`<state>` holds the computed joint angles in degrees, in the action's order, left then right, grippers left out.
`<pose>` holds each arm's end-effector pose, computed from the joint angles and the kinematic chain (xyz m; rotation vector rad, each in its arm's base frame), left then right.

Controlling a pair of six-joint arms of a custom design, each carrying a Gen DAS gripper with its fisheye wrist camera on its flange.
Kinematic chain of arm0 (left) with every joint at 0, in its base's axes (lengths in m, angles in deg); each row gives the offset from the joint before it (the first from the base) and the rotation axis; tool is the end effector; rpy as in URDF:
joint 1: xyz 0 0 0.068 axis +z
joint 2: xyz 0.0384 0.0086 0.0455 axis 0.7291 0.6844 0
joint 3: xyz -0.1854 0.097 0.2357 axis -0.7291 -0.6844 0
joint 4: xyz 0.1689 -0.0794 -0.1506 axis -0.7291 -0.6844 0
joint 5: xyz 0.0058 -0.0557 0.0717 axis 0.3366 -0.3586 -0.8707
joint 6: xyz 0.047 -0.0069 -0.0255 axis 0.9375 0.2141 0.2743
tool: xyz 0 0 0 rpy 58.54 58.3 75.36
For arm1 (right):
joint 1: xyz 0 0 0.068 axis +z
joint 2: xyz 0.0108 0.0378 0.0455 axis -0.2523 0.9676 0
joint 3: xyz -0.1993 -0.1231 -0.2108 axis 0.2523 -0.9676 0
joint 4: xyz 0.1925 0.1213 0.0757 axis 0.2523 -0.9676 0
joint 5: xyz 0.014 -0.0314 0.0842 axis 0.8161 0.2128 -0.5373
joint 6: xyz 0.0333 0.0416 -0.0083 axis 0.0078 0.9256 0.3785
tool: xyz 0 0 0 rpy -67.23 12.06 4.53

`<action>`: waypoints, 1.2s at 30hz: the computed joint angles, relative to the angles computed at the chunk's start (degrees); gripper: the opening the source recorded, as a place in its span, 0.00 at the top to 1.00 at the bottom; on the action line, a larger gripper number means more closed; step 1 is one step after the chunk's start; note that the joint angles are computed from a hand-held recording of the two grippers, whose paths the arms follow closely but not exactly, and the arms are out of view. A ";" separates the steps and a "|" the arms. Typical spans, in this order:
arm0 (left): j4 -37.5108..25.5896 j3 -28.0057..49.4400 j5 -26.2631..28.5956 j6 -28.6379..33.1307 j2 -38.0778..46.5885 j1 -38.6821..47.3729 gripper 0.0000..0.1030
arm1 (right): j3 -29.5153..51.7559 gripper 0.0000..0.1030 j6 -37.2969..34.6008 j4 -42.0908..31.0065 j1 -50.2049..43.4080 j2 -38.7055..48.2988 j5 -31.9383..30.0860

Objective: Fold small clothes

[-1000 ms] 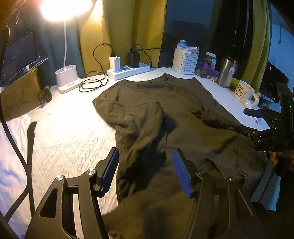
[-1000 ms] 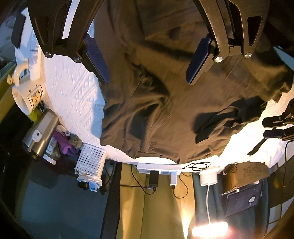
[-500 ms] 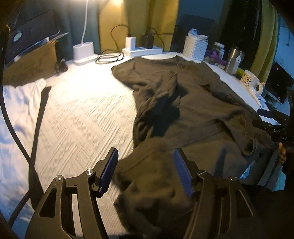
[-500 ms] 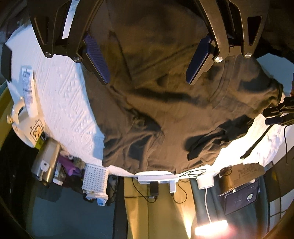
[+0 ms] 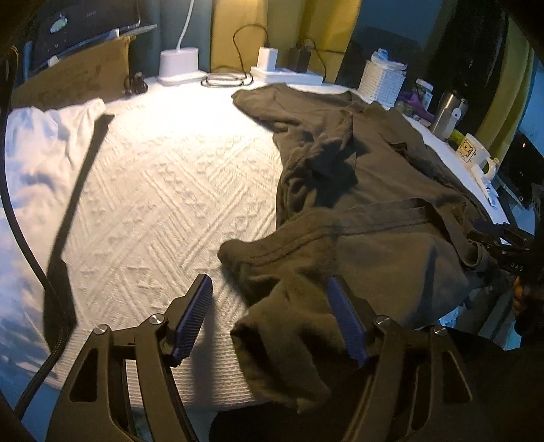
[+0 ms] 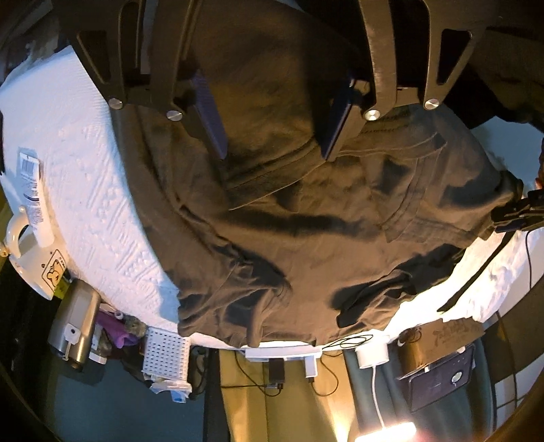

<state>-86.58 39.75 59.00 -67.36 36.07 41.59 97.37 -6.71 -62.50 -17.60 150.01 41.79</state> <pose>0.2460 -0.0243 0.1932 -0.1815 2.5071 -0.2046 0.3579 -0.0056 0.1910 -0.6971 2.3929 0.2552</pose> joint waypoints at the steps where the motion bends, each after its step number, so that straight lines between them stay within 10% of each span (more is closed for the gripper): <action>1: 0.69 -0.31 -1.12 0.13 -0.13 -0.75 0.32 | -0.19 0.43 0.11 0.27 -0.13 -0.02 -0.29; 12: 3.29 -1.42 -3.20 1.27 -1.99 -5.49 0.81 | 0.17 0.58 -0.28 0.70 0.17 -0.66 1.62; 16: 3.85 -1.61 -3.29 1.31 -3.93 -5.32 0.83 | 0.29 0.19 -0.10 2.72 0.43 -0.10 5.67; 22: 4.71 -1.74 -3.53 1.28 -5.57 -5.61 0.83 | 1.49 0.20 1.44 2.20 -1.23 2.62 -0.04; 29: 4.93 -1.60 -6.38 1.40 -8.31 -7.62 0.83 | 0.43 0.84 -0.98 1.69 0.01 0.71 -0.82; 36: 4.92 -1.48 -7.50 1.64 -11.32 -8.29 0.89 | -0.01 0.91 -0.16 1.96 -2.84 -3.93 -1.96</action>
<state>-81.66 38.27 51.50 -65.72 24.74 33.30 97.36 -6.87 -60.54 -20.44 146.08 39.83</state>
